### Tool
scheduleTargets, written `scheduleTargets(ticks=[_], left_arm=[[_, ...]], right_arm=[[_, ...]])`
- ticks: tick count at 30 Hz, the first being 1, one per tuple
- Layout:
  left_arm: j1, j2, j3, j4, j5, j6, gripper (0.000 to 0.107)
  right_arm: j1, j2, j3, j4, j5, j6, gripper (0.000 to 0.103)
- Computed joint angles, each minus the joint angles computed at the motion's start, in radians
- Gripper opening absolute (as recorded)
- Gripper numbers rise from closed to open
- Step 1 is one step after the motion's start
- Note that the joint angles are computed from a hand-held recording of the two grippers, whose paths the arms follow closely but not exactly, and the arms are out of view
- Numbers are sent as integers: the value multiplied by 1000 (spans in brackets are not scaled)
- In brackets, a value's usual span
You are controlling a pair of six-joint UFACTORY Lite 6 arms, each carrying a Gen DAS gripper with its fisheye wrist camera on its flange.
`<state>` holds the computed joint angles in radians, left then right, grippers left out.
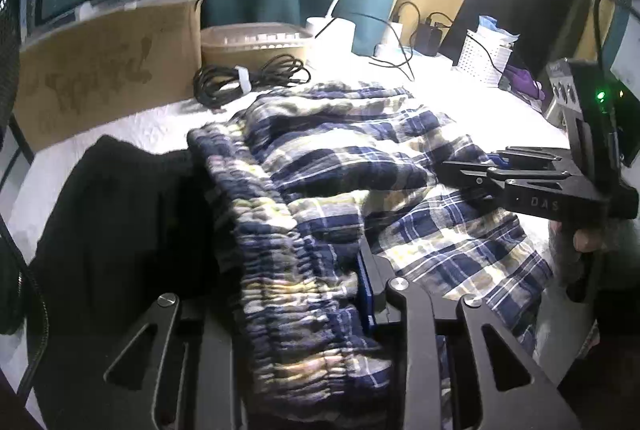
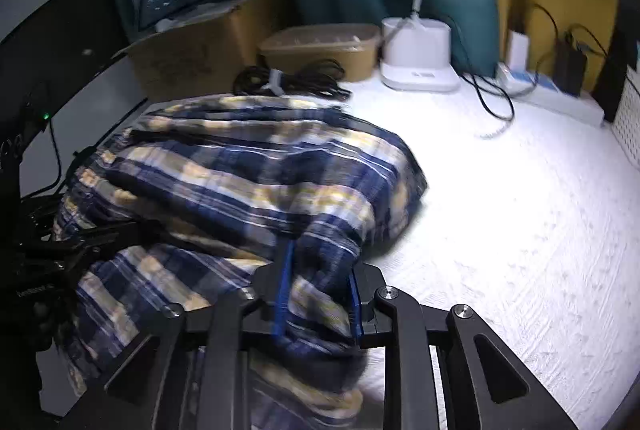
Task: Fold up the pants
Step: 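Lower the folded pants onto the desk and open both tools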
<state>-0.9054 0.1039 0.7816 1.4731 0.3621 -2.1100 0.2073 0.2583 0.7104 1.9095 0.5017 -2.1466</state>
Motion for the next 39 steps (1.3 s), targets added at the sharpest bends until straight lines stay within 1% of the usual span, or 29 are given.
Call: scheduleTargets(ticks=[1, 2, 4, 6, 7, 9, 11, 13, 15, 17, 19, 21, 22, 23, 25, 29, 31, 33, 37, 39], left_arm=[[5, -7, -5, -4, -6, 2, 32], [5, -16, -12, -12, -7, 5, 32], [12, -29, -22, -21, -8, 13, 33], [14, -37, -33, -23, -7, 12, 33], [18, -33, -31, -28, -7, 20, 33], [15, -34, -29, -73, 14, 62, 39], [18, -54, -42, -94, 15, 73, 39], [19, -72, -42, -148, 12, 119, 39], [2, -90, -24, -253, 43, 237, 39], [-13, -129, -20, -301, 75, 291, 39], [-19, -173, -22, -312, 95, 311, 39], [-19, -207, -16, -308, 112, 327, 40], [-18, -214, -14, -292, 120, 323, 42], [-11, -207, -5, -282, 126, 327, 44], [17, -175, 21, -274, 126, 346, 44], [98, -105, 60, -245, 65, 367, 44], [126, -57, 84, -253, 62, 392, 44], [167, -3, 107, -273, 38, 432, 44], [208, 54, 116, -222, 4, 407, 45], [219, 81, 123, -184, 3, 384, 47]], right_arm=[[-14, 2, -2, 2, 2, -5, 44], [-32, 5, -5, 1, 9, -9, 51], [-66, 3, -15, -23, 19, -7, 54], [-88, 0, -35, -11, 20, -38, 56], [-92, 0, -37, -2, 9, -50, 56], [-89, -34, -68, 45, -29, -112, 56], [-104, -55, -91, 69, -48, -158, 56], [-131, -70, -104, 51, -59, -147, 56], [-165, -86, -104, 28, -62, -122, 56], [-200, -99, -84, -11, -39, -74, 56], [-217, -97, -51, -56, -7, -21, 56], [-199, -79, -5, -62, -4, -4, 56], [-186, -68, 15, -60, -8, 0, 56], [-166, -49, 42, -66, -13, 14, 56], [-130, -14, 82, -67, -23, 27, 56], [-57, 79, 162, -41, -74, 19, 56], [-39, 139, 210, -28, -92, 14, 56], [-33, 179, 245, -22, -96, 13, 56], [-21, 253, 321, -35, -106, 26, 56], [-18, 284, 355, -29, -112, 25, 56]])
